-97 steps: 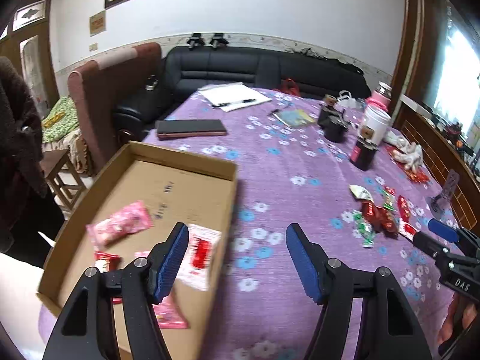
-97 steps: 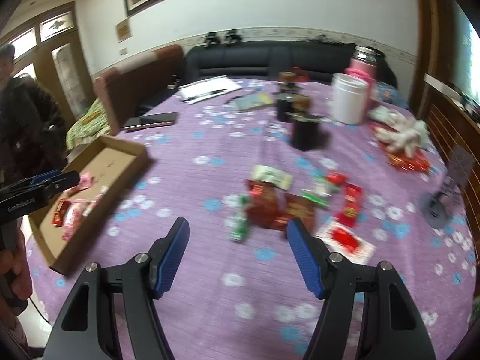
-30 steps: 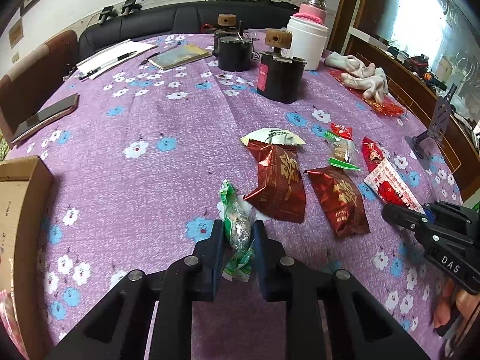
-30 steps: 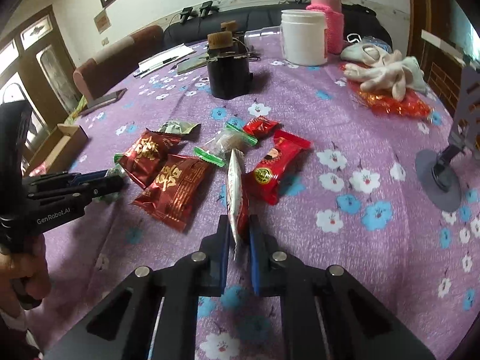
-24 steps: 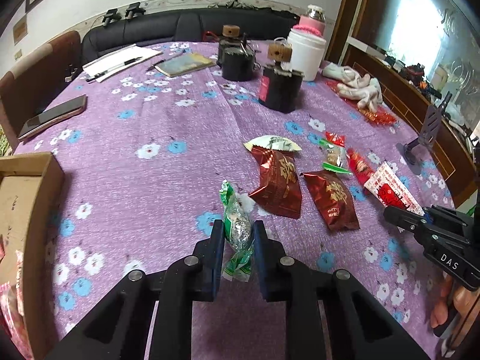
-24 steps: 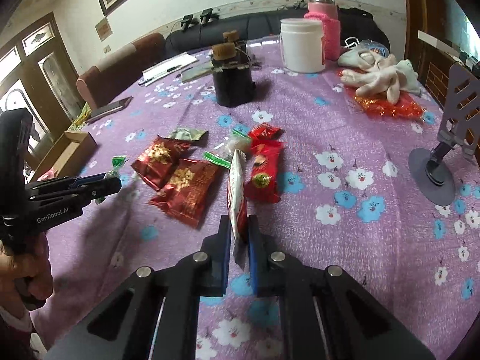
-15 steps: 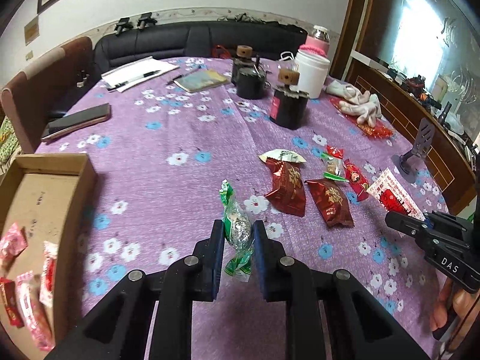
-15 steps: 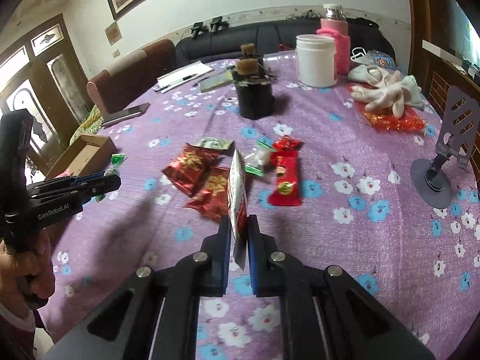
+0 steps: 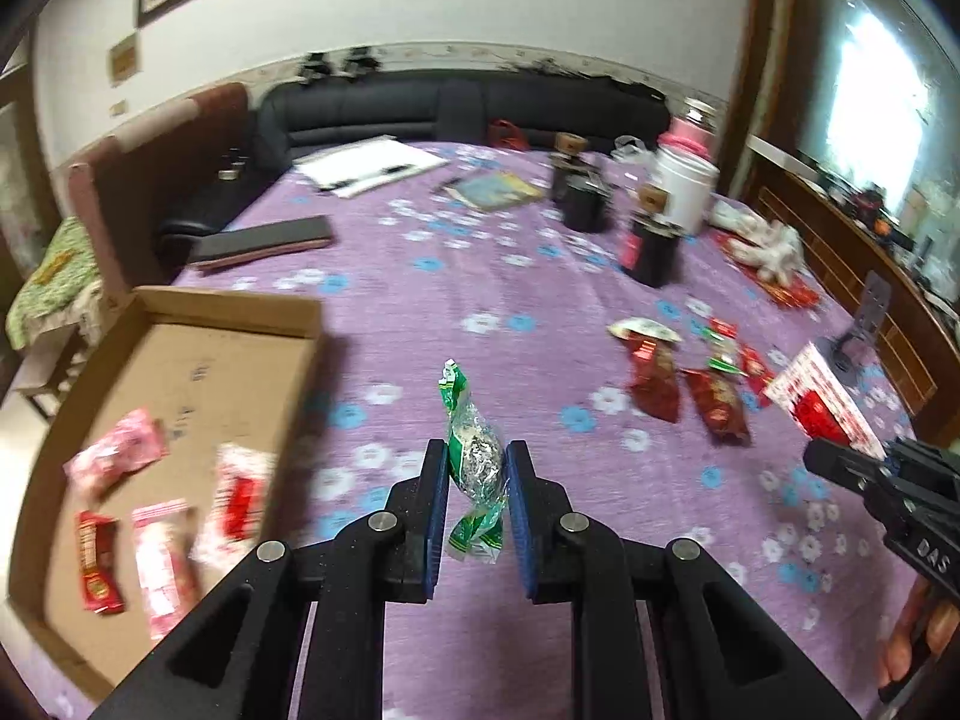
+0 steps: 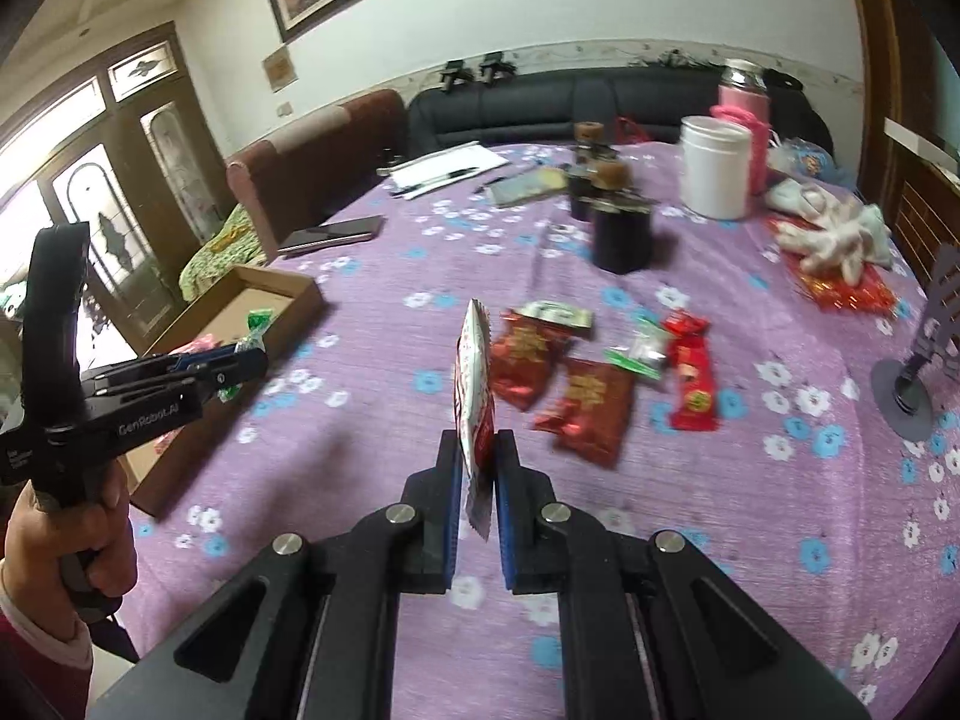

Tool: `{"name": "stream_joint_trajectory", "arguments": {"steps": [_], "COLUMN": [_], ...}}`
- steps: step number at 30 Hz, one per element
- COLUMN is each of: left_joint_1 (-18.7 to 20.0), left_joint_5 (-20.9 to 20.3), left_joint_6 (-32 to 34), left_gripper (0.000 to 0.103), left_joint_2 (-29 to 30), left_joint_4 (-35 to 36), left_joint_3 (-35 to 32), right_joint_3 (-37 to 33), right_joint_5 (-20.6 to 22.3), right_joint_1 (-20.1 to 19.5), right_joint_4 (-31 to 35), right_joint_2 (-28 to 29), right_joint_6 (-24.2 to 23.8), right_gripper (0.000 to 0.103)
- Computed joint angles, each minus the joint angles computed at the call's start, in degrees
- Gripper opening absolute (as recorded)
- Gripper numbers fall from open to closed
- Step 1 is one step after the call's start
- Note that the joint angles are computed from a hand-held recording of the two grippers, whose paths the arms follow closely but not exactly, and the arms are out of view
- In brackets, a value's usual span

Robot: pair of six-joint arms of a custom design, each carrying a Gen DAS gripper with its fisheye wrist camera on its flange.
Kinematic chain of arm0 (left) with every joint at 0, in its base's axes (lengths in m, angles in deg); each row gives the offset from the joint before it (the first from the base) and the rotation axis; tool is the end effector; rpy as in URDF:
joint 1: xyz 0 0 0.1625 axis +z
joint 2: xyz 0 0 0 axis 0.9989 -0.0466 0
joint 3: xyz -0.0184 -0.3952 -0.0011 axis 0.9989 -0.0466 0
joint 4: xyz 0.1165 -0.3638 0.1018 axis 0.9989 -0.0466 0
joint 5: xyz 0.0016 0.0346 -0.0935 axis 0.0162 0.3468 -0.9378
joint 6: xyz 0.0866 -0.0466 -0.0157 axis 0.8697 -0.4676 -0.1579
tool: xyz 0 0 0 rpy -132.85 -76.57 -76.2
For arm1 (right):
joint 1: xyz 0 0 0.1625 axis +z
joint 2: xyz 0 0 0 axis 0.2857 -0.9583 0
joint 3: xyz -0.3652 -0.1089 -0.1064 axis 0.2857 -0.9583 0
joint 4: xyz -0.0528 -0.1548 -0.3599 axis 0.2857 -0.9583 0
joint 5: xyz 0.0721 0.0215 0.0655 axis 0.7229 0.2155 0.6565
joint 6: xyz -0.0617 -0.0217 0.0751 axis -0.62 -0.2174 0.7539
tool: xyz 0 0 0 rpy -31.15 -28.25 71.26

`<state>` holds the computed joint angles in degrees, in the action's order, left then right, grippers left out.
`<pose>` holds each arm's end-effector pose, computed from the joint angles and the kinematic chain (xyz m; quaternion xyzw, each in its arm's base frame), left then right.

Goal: Organize snacks
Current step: 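Carry both held snacks over the cardboard box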

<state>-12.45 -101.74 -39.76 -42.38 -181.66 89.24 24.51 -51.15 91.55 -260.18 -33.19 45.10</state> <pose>-0.0396 -0.7585 0.1906 0.4376 0.8645 -0.1743 0.1754 0.2543 -0.5905 -0.0290 -0.0440 -0.8466 0.4268 0.3149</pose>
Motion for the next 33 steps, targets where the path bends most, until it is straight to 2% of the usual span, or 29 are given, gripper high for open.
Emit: {"name": "stream_joint_trajectory", "arguments": {"steps": [8, 16, 22, 31, 33], "left_joint_1": [1.70, 4.50, 6.93, 9.17, 9.64], "left_joint_5": [0.49, 0.76, 2.01, 3.23, 3.50], "left_joint_6": [0.93, 0.17, -1.61, -1.89, -2.05], "left_gripper": [0.019, 0.019, 0.019, 0.019, 0.019], "left_joint_2": [-1.53, -0.49, 1.78, 4.20, 4.95], "left_joint_4": [-4.50, -3.14, -0.32, 1.32, 2.01], "left_joint_3": [-1.27, -7.51, -14.52, -20.74, -22.58], "right_joint_3": [-9.40, -23.07, -35.98, -60.38, -67.77], "right_joint_5": [2.20, 4.90, 8.23, 11.45, 11.99], "right_joint_1": [1.79, 3.40, 4.01, 4.05, 3.90], "right_joint_4": [6.68, 15.78, 24.08, 39.39, 43.72], "right_joint_2": [4.13, 10.30, 16.50, 28.64, 32.21], "right_joint_6": [-1.63, -4.18, -5.41, -6.32, -6.25], "right_gripper": [0.010, 0.010, 0.010, 0.010, 0.010]}}
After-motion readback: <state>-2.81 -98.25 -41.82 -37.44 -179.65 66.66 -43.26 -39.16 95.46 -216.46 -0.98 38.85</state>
